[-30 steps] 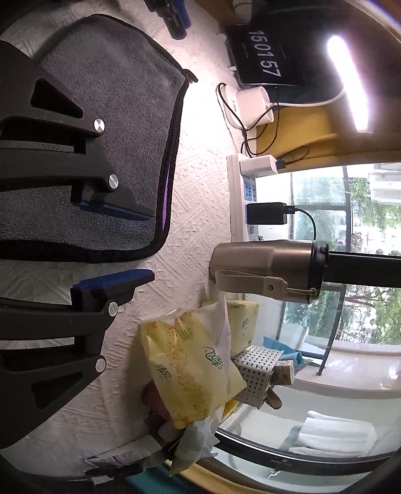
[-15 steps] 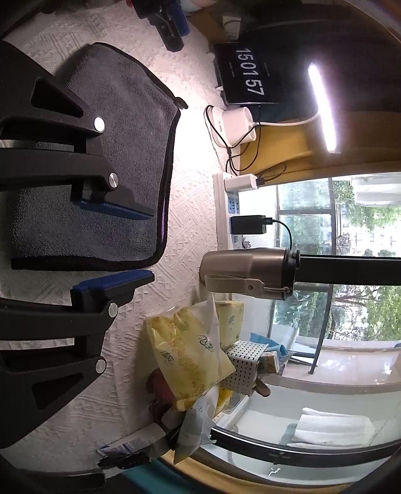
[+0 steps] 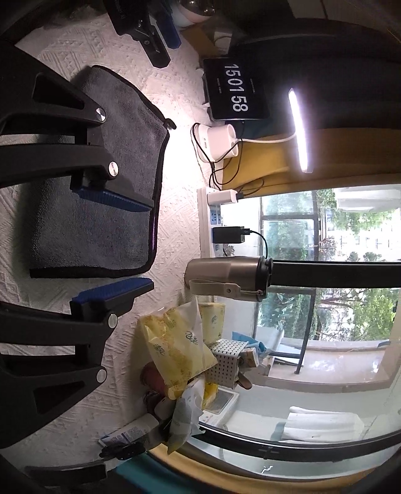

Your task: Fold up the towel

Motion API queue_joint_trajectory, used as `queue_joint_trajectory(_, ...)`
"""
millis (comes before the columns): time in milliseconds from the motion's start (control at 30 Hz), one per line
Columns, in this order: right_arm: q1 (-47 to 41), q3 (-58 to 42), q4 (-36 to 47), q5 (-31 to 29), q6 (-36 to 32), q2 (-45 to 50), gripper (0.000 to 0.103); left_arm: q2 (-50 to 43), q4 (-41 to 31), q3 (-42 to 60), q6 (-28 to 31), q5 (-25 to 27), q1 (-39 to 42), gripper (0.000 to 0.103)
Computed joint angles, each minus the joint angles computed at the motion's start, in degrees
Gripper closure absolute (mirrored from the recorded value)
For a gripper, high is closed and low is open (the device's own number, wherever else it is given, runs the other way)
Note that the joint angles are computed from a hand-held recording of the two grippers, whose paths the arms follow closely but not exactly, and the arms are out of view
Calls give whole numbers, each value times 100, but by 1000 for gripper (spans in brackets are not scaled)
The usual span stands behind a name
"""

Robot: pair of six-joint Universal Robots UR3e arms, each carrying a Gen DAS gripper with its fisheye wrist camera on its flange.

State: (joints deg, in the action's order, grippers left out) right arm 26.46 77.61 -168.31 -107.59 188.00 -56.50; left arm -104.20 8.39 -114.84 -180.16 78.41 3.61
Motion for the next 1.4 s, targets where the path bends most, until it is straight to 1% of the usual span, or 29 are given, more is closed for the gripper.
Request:
queue_joint_trajectory(167,135,214,-190,-126,-111,-161,56,201,268,-334,11,-37,27,26)
queue_joint_trajectory(300,267,352,-352,-238,-186,-248,56,386,643,-671,-19,-128,109,26)
queue_joint_trajectory(400,363,569,-641,-300,-249,-329,55,488,983,-931,83,-154,133,26)
queue_joint_trajectory(500,466,697,-763,-411,-316,-371,55,628,1497,-1307,123,-268,203,26)
queue_joint_trajectory(600,558,849,-902,-491,-387,-429,55,707,1898,-1549,169,-251,189,26)
queue_joint_trajectory(700,644,947,-1007,-578,-405,-473,55,787,2007,-1659,217,-264,176,26)
queue_joint_trajectory(900,891,1239,-1434,-867,-388,-581,55,1094,2342,-2167,7,-607,358,25)
queue_joint_trajectory(967,945,1371,-1602,-916,-393,-626,53,1209,2411,-2356,-41,-591,372,20)
queue_joint_trajectory(1000,956,1452,-1686,-900,-383,-658,48,1281,2447,-2471,-78,-659,428,14)
queue_joint_trajectory(1033,964,1529,-1759,-877,-360,-689,46,1360,2491,-2584,-121,-762,497,11)
queue_joint_trajectory(1133,1040,1795,-2061,-919,-379,-763,45,1519,2767,-2929,-195,-1073,730,10)
queue_joint_trajectory(1233,1202,2022,-2397,-1148,-457,-772,45,1584,3119,-3161,-153,-1104,781,9)
queue_joint_trajectory(1333,1369,2137,-2617,-1410,-523,-755,45,1705,3399,-3399,-188,-1325,957,8)
queue_joint_trajectory(1400,1485,2210,-2782,-1584,-548,-747,45,1749,3481,-3445,-196,-1244,929,8)
